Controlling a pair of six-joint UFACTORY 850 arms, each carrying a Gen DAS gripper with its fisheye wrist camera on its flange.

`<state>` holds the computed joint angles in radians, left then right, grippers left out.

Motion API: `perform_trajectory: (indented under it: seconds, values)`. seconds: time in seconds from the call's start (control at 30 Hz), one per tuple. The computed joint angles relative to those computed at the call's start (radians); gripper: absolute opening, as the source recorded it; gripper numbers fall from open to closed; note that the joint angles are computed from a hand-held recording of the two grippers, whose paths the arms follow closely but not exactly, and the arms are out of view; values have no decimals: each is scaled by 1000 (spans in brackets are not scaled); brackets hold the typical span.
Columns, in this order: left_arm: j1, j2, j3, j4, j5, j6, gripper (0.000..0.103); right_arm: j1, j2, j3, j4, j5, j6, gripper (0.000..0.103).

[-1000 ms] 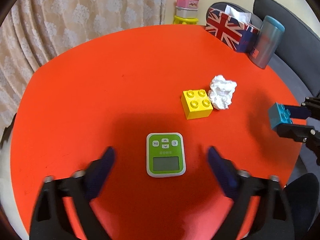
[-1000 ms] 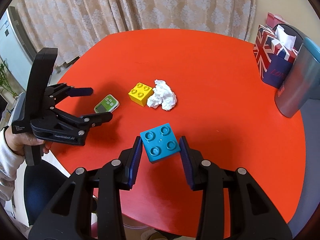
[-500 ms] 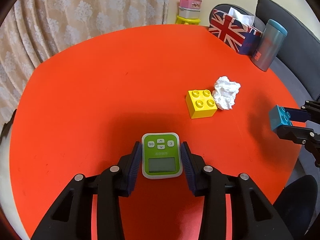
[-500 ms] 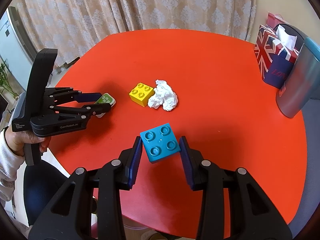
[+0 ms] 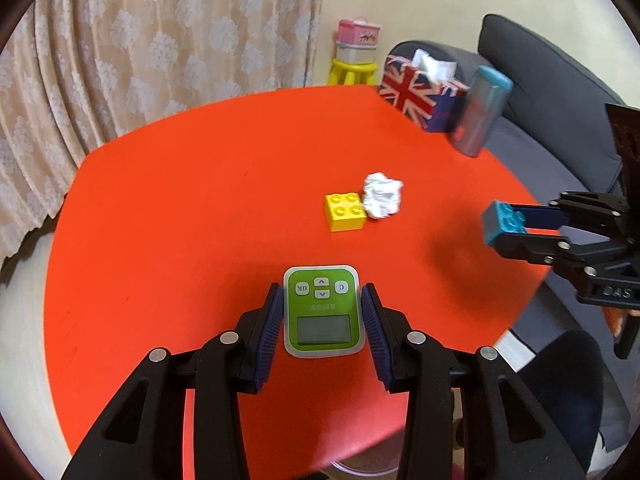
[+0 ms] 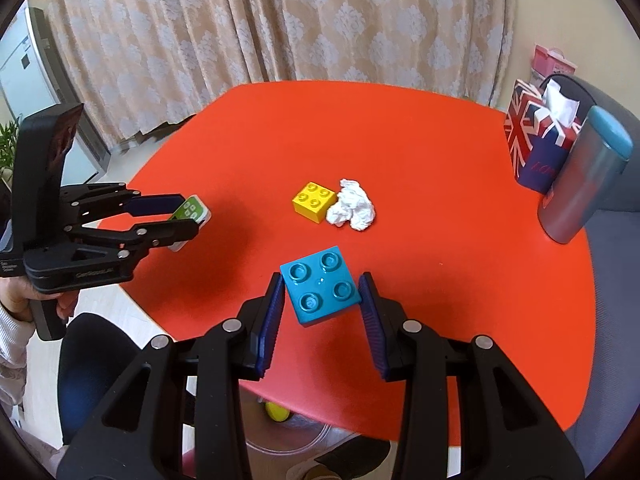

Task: Collect trash
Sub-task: 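Grasp the green digital timer with the left gripper while the right holds the brick, then carry the timer and blue brick over the trash bin and release both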

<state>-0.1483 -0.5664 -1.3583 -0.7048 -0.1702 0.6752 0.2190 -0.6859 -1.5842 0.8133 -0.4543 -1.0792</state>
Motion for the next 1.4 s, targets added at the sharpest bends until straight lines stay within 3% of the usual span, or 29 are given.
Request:
perform_trajectory:
  seconds: [0.43, 0.73, 1.17, 1.4]
  values:
    - [-31, 167, 196, -422, 28, 420, 39, 3, 172, 215, 143, 15, -188, 38]
    - [-62, 223, 298, -618, 38, 602, 39, 11, 238, 344, 199, 17, -277, 38]
    - [-80, 265, 388, -849, 36, 819, 39, 20, 266, 437, 228, 23, -317, 38]
    - [-75, 272, 393, -863, 31, 831, 39, 23, 260, 433, 236, -2, -337, 40]
